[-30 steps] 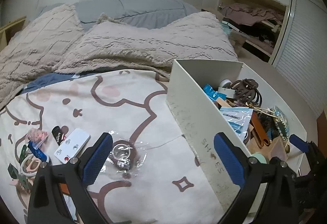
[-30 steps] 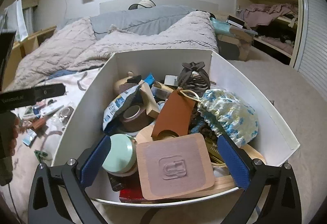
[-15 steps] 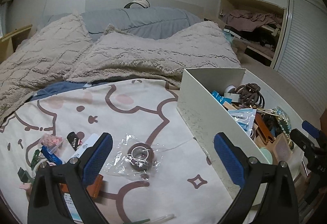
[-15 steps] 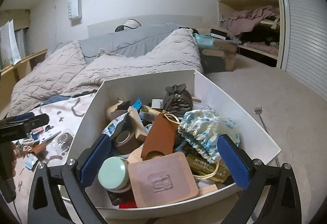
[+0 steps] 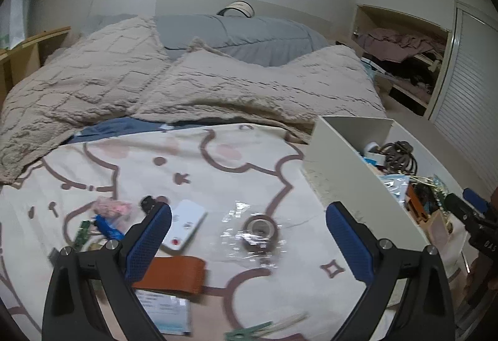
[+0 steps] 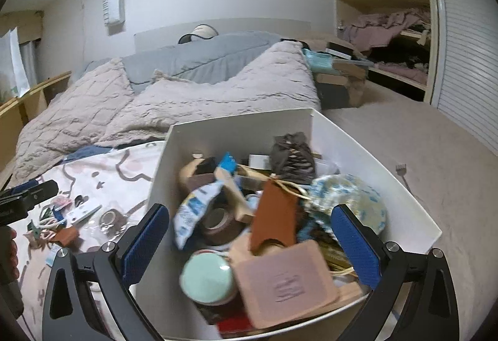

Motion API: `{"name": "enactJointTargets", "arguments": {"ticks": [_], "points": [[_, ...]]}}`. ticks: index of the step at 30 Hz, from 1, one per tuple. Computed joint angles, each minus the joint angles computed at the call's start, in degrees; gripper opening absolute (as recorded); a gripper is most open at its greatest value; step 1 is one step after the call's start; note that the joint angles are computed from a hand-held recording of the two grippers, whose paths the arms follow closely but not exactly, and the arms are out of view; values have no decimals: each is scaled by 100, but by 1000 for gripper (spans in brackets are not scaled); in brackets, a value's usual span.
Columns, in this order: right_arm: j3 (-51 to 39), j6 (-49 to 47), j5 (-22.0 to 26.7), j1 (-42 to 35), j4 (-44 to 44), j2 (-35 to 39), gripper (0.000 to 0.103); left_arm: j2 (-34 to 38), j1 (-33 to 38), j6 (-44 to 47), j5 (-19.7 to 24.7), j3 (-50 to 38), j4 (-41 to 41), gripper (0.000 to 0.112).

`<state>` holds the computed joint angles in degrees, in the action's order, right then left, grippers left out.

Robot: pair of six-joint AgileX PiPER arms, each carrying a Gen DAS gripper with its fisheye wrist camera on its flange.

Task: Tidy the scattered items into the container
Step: 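Open the left gripper and withdraw both grippers from the box, then move the left gripper to the white-blue packet while the right gripper approaches the green clothespin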

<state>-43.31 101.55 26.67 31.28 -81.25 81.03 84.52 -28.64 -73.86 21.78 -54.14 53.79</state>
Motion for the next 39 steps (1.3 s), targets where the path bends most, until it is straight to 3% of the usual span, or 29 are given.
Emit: {"name": "enactJointTargets", "arguments": {"ticks": [3, 7, 12, 16, 21, 23, 26, 27, 30, 36, 39], "points": [[-202, -98, 231, 320, 208, 82, 103, -212, 200, 163, -51, 211, -82, 100], [-428, -243, 191, 606, 545, 127, 103, -596, 545, 399, -167, 558, -189, 100], [-714, -29, 691, 1261, 445, 239, 103, -975, 1084, 1035, -334, 924, -631, 100], [-882, -74, 545, 1472, 476, 392, 103, -1261, 1535, 1559, -535, 1213, -1015, 100], [-1042, 82, 429, 1786, 206, 655, 103, -1569, 2166, 3005, -877, 1569, -2275, 100], [-1144, 20, 202, 1805, 278, 791, 96, -1639, 2344, 3588, -951, 1669, -2810, 100], [-1484, -704, -182, 1792, 1016, 1164, 68, -1741, 2556, 4183, -1121, 1873, -3324, 89], [-1584, -1053, -302, 1775, 1368, 1280, 54, -1738, 2578, 4268, -1154, 1926, -3390, 87], [-1883, -2149, -508, 1779, 2437, 1680, 39, -1672, 2535, 4577, -1261, 2092, -3621, 87], [-2320, -3706, -684, 1749, 4056, 2392, 38, -1377, 2119, 3481, -1459, 2324, -2438, 86], [-2490, -4511, -725, 1648, 4990, 2657, 38, -1148, 1994, 3669, -1501, 2304, -2686, 86]]}}
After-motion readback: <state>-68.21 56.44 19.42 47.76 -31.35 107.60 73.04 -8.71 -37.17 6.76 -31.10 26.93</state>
